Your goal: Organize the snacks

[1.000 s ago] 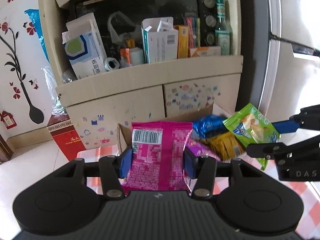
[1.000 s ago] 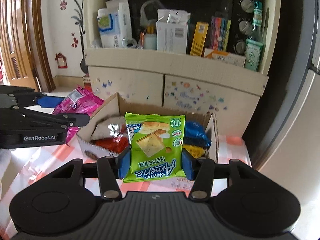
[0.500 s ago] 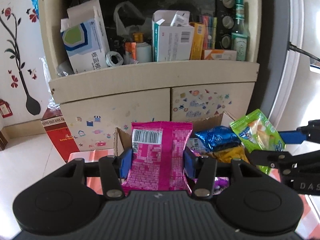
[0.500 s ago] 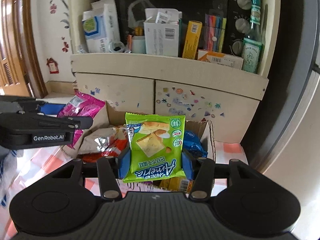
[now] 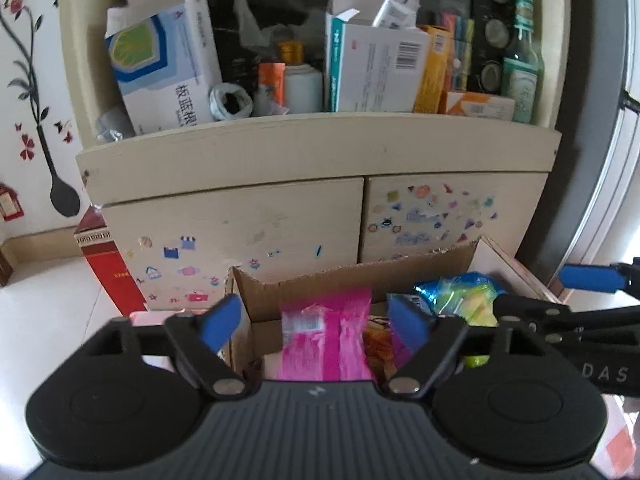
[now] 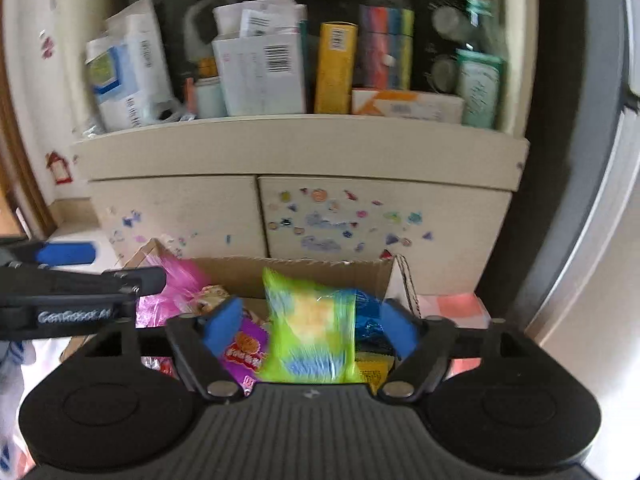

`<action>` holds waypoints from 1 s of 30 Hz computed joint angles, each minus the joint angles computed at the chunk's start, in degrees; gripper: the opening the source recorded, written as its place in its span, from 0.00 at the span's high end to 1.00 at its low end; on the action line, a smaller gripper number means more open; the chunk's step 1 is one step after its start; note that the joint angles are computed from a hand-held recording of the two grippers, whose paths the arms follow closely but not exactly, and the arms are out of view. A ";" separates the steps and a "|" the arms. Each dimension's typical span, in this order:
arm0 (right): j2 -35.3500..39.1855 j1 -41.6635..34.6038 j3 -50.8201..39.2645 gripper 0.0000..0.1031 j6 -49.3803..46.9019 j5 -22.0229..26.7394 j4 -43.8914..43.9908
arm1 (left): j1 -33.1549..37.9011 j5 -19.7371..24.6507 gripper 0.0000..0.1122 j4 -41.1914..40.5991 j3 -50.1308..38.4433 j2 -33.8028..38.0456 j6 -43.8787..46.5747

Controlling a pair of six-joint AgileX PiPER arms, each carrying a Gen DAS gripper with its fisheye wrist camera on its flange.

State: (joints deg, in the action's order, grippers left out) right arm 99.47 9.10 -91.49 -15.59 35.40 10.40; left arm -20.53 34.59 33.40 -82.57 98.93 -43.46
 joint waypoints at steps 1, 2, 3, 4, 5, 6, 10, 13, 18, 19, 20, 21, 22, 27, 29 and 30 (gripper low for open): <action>0.22 -0.33 -0.41 0.17 -0.28 0.54 1.02 | 0.09 0.55 0.22 -1.01 -0.52 0.30 0.93; 0.36 -0.41 -0.77 0.16 -0.17 1.02 1.24 | -0.15 1.66 0.21 -1.24 -1.20 0.66 1.20; 0.25 -0.24 -0.85 0.14 0.63 1.22 0.29 | -0.53 2.90 0.19 -0.87 -1.75 0.88 0.87; 0.22 0.03 -0.93 0.12 1.43 1.27 -0.83 | -0.82 3.78 0.18 -0.62 -1.97 0.89 0.49; 0.14 0.12 -0.96 0.11 1.53 1.43 -1.08 | -1.02 4.47 0.18 -0.60 -2.05 0.75 0.07; 0.15 0.05 -1.27 0.10 1.18 2.15 -0.66 | -1.17 5.20 0.17 -0.66 -2.23 0.68 -0.28; 0.02 0.42 -2.07 0.08 2.10 5.11 -1.83 | -1.93 7.42 0.16 0.59 -1.96 0.01 -0.92; -0.63 0.57 -1.17 0.07 0.19 5.63 -2.38 | -2.08 8.12 0.16 1.24 -0.57 -1.03 -1.37; -1.81 0.75 0.36 0.06 -0.78 5.70 -4.52 | -2.83 9.66 0.16 2.61 1.27 -2.66 -1.77; -1.95 0.69 0.43 0.06 -0.88 5.94 -4.56 | -3.04 10.05 0.16 2.74 1.63 -3.07 -1.97; -2.14 0.74 0.58 0.05 -0.50 6.08 -4.99 | -3.27 10.46 0.16 2.83 2.00 -3.51 -2.22; -2.33 0.86 0.73 0.05 0.24 6.21 -5.63 | -3.51 10.88 0.16 2.87 2.34 -3.94 -2.39; -2.53 0.96 0.87 0.05 0.87 6.34 -6.02 | -3.73 11.23 0.16 2.95 2.63 -4.32 -2.51; -4.06 2.12 2.28 0.02 6.14 6.77 -10.14 | -5.32 14.10 0.16 3.86 4.26 -6.38 -4.08; -4.82 2.63 2.92 0.00 8.65 7.34 -11.74 | -5.93 15.60 0.16 4.24 4.42 -6.84 -5.16; -5.15 2.95 3.17 0.00 10.07 7.62 -12.63 | -6.11 16.28 0.16 4.18 4.39 -7.00 -5.53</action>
State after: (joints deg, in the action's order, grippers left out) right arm 94.31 12.04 -88.32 -5.52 43.02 -2.23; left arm -26.63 50.87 37.58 -78.19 91.94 -48.99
